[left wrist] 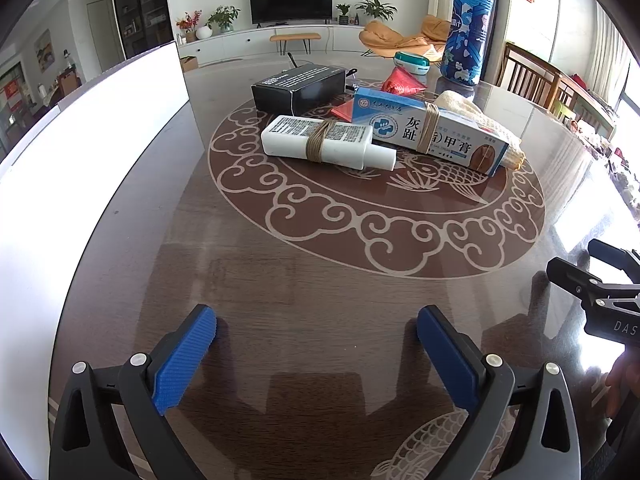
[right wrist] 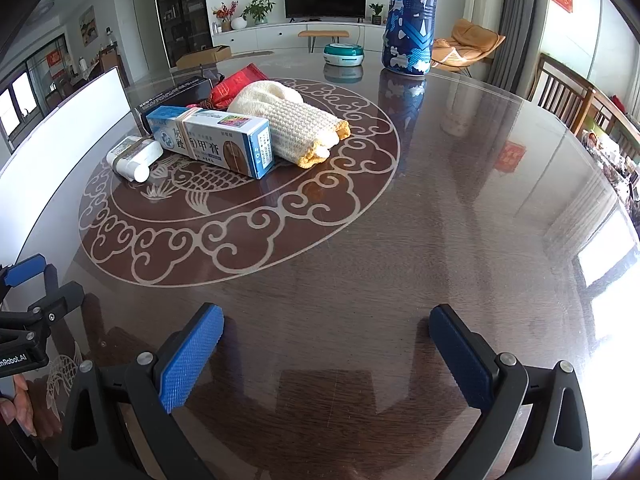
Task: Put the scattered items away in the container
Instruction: 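Lower the left tool over the white twine-bound bottle and close on it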
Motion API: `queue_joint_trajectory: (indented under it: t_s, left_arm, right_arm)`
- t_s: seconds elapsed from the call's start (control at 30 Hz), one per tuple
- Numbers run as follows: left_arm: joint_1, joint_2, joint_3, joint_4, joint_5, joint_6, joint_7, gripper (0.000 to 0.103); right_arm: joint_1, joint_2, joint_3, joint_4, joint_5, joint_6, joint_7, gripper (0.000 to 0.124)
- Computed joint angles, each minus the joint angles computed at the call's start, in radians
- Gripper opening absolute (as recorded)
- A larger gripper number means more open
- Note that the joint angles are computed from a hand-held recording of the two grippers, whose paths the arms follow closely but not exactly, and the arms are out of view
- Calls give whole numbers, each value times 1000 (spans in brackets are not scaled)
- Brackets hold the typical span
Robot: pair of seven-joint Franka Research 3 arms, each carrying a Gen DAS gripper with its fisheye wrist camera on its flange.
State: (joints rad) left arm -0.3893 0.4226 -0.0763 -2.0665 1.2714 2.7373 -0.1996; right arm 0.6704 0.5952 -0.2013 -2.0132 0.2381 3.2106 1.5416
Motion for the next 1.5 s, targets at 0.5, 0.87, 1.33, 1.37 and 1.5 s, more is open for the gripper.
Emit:
queue_joint_trajectory:
  t_s: [0.5, 0.87, 1.33, 1.37, 1.5]
  left_arm:
    - [2, 6, -8, 11, -68, -30, 18, 103]
    - [-26, 217, -3, 340, -312, -74, 314, 103]
    - [-52, 203, 106, 339, -416, -180, 181, 103]
    - [-52, 168, 114, 282, -394, -172, 139, 103]
    - [-39, 48, 112, 96, -306, -167, -22, 103]
  right_arm:
    - [5, 0, -5, 0, 1, -1, 0, 103]
    - [4, -1, -5, 0, 0, -2, 0, 103]
    - [3, -1, -4, 0, -2, -2, 1, 103]
    - [3, -1, -4, 0, -2, -2, 1, 103]
    - [-10, -4, 9, -2, 0, 2, -3, 103]
